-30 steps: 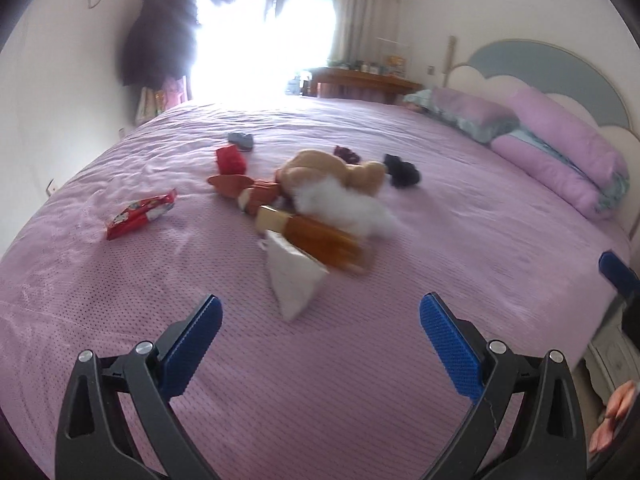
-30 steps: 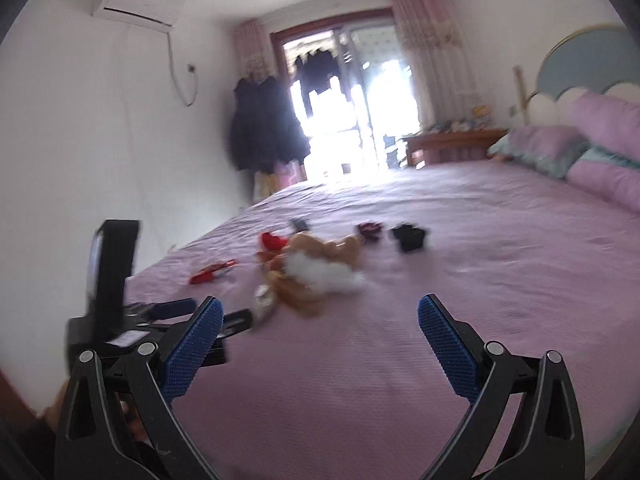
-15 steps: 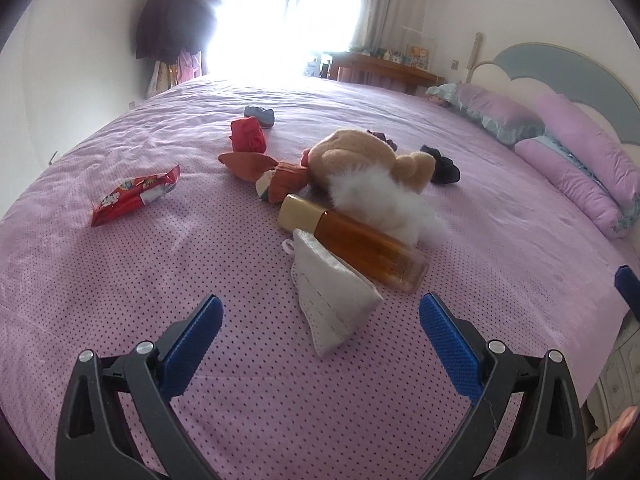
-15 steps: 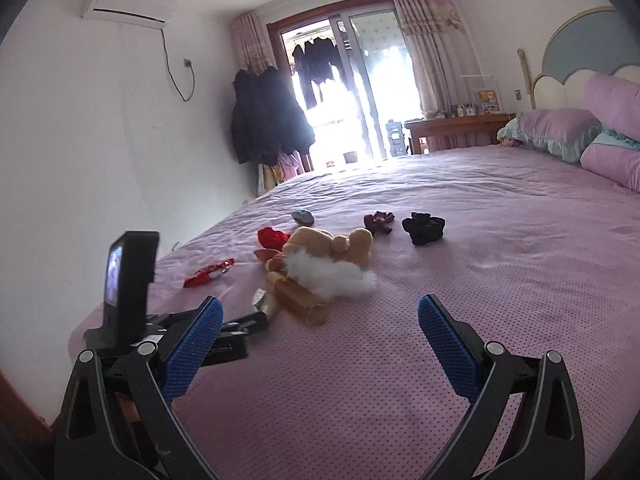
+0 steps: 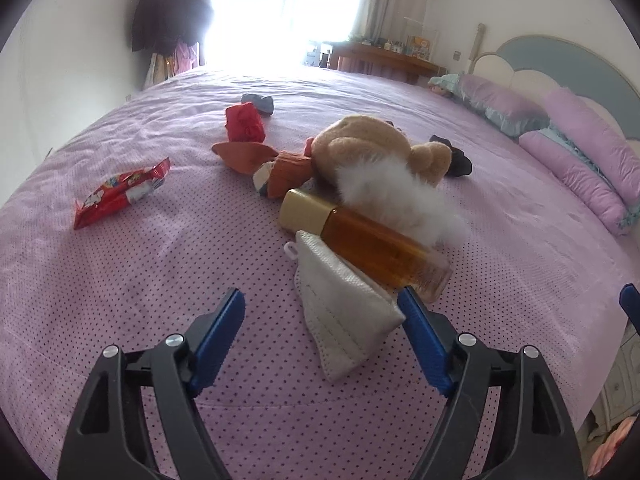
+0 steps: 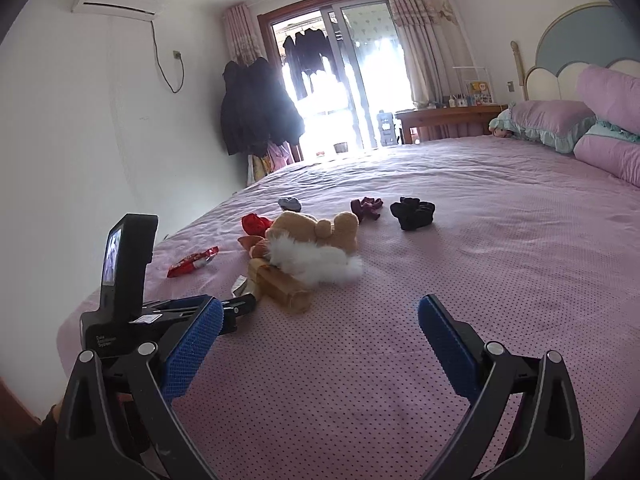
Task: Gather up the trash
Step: 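Return to the bed and grasp the white paper packet with the left gripper, then grasp the red candy wrapper with the right gripper while the left holds the packet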
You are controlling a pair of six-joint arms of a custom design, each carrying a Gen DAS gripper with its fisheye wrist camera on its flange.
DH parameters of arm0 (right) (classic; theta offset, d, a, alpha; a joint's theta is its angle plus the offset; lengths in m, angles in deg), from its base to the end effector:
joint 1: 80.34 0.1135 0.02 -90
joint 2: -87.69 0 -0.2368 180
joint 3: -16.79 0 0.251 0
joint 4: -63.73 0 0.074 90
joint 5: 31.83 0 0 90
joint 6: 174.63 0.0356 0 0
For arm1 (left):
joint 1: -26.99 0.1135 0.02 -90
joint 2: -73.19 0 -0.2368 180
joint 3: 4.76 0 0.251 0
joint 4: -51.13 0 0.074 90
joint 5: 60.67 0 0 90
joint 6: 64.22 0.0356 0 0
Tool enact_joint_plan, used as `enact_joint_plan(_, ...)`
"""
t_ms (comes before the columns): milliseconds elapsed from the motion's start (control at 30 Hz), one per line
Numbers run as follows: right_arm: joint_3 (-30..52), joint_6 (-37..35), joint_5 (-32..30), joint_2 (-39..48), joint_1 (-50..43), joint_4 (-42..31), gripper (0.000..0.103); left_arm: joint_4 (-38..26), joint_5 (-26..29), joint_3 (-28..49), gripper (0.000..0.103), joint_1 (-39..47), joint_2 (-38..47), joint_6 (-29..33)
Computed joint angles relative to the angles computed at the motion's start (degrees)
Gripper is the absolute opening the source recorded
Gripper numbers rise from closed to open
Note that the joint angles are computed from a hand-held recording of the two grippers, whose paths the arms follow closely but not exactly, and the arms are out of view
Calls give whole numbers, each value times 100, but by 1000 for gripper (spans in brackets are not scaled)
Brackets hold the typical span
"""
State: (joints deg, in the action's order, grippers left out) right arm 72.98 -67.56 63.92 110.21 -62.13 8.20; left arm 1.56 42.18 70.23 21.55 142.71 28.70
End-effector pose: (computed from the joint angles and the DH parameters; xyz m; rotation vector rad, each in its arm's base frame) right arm 0.1072 0.0315 0.3026 0.0471 1.9623 0.3082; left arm 0.2631 -0.0330 0.2836 0.2808 2.3167 -0.2841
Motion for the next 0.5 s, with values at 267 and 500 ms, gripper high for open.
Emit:
enact_joint_plan(267,61,-65,281,75,249,-162,95,-246,285,341,30,117,469,-105)
enact_joint_plan(500,108,-106,163,472,332,115,95,-502,1445,63,25,1116,-501,393)
